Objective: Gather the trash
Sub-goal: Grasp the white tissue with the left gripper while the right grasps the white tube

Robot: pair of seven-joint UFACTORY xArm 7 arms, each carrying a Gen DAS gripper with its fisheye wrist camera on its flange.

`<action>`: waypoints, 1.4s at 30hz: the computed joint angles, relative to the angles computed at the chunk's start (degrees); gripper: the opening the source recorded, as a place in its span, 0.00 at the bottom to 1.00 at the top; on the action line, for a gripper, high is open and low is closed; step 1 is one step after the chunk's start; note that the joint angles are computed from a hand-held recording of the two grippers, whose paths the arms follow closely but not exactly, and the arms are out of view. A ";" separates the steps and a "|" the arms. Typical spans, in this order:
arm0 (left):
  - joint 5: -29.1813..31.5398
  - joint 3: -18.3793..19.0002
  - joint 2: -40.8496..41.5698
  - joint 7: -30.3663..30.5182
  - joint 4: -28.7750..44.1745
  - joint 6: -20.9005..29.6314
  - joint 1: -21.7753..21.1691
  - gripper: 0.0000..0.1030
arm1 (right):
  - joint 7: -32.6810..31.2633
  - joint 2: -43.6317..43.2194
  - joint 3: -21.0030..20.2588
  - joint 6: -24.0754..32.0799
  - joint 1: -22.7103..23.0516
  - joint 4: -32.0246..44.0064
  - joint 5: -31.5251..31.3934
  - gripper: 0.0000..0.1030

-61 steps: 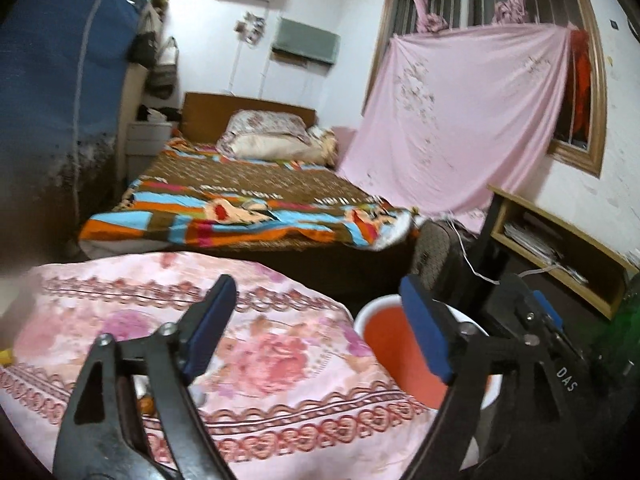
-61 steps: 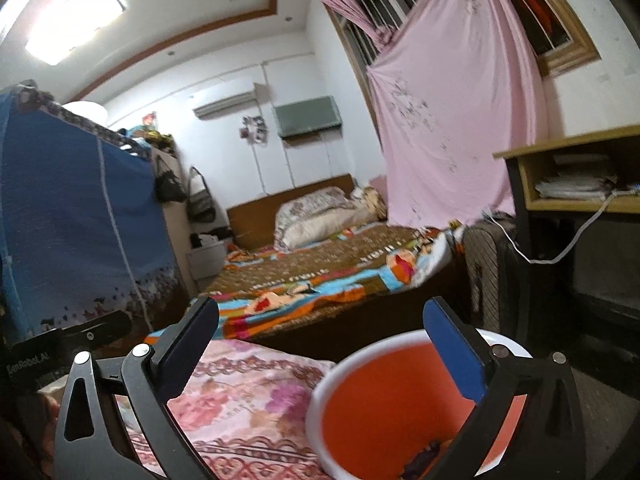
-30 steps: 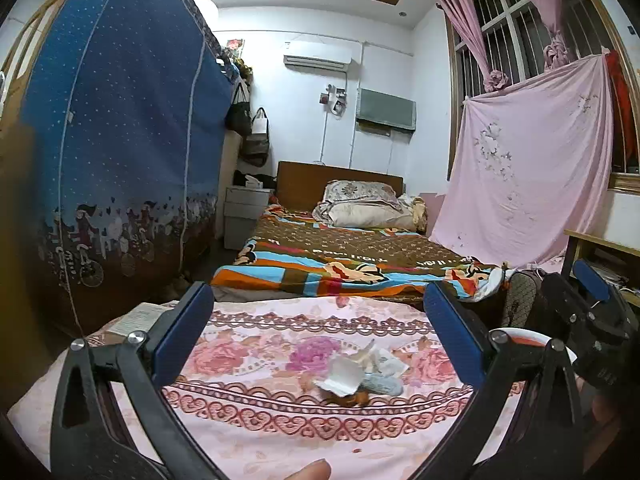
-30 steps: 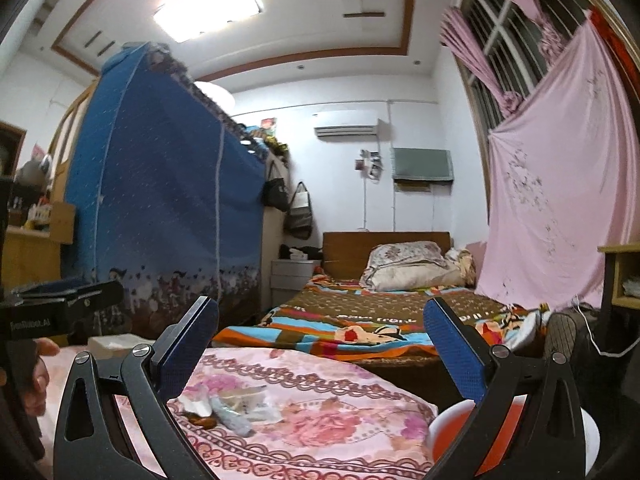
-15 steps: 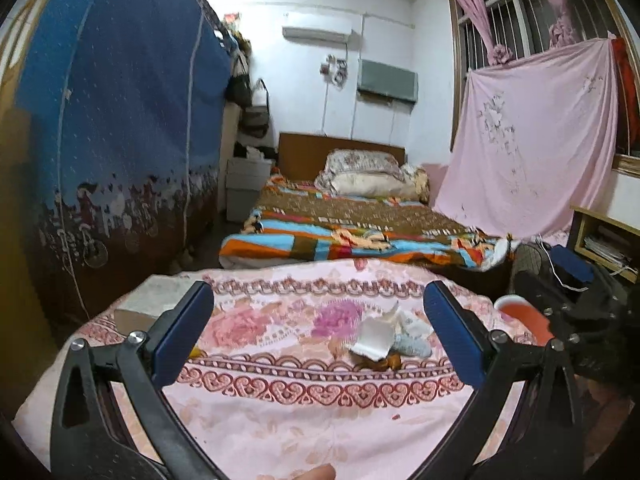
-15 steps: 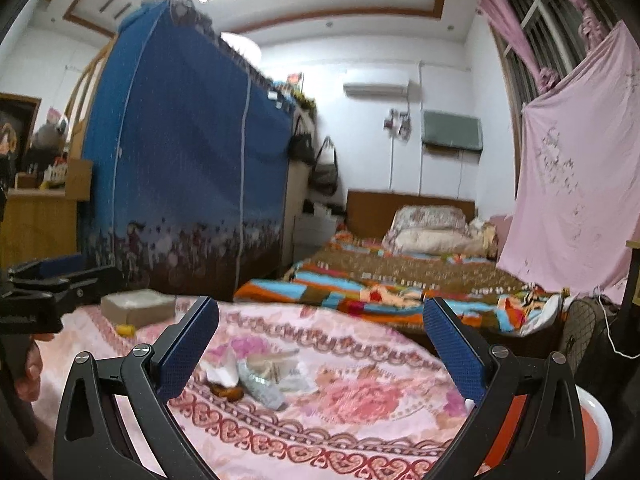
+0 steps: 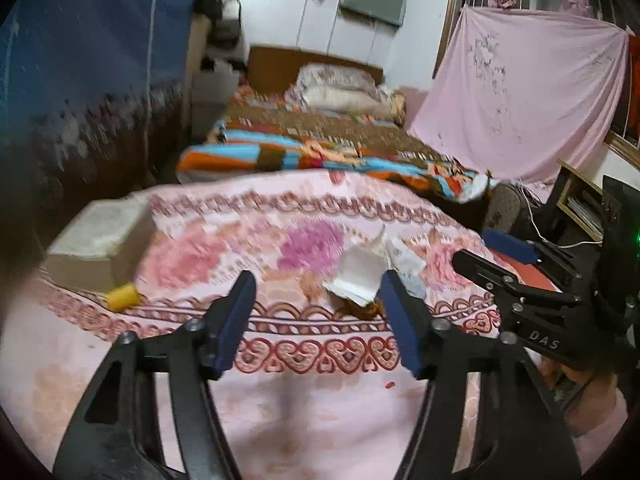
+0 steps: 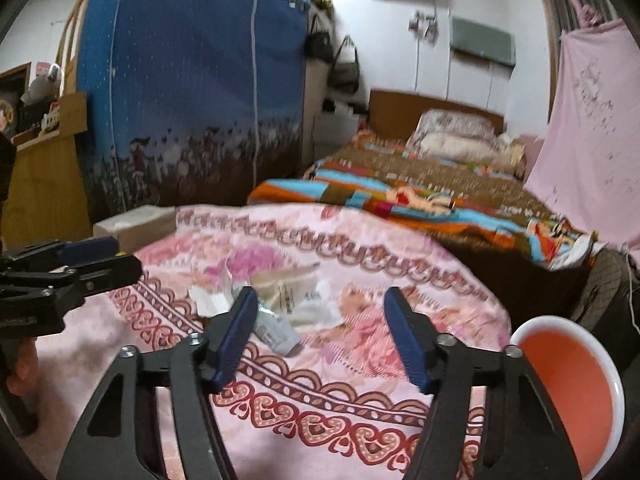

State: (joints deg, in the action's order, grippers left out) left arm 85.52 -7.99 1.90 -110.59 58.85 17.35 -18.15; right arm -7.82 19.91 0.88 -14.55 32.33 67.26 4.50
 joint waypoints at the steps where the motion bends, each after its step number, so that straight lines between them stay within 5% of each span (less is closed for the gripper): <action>1: -2.31 0.36 0.98 1.84 0.47 -2.16 0.50 0.38 | 0.17 0.27 1.16 1.39 -1.15 0.63 -0.58 0.53; 10: -20.94 4.43 7.21 13.60 1.81 -15.77 1.07 0.17 | 1.47 3.29 7.43 13.88 -6.84 6.82 -6.13 0.36; 15: -25.23 7.16 8.50 15.87 1.93 -19.05 -1.08 0.06 | -0.45 4.38 10.96 17.51 -9.56 8.82 -6.60 0.34; 20: -32.45 7.29 9.00 22.17 1.89 -18.28 -2.11 0.00 | -0.62 6.00 9.30 21.15 -7.53 11.69 -8.07 0.34; 25: -30.95 13.81 8.51 19.50 1.72 -18.15 -8.07 0.00 | -0.88 6.87 8.95 24.01 -6.91 13.27 -8.76 0.27; 30: -22.47 17.39 7.44 11.18 2.22 -16.39 -11.37 0.00 | -2.46 6.93 10.18 24.09 -7.73 13.23 -7.84 0.17; 34: -16.60 15.97 6.40 6.47 2.43 -14.58 -10.34 0.00 | -3.04 6.55 10.09 22.99 -7.48 12.47 -7.86 0.10; 42: -21.21 9.89 6.54 11.68 2.18 -14.27 -4.88 0.00 | -1.77 5.62 8.59 20.02 -6.32 10.81 -8.68 0.08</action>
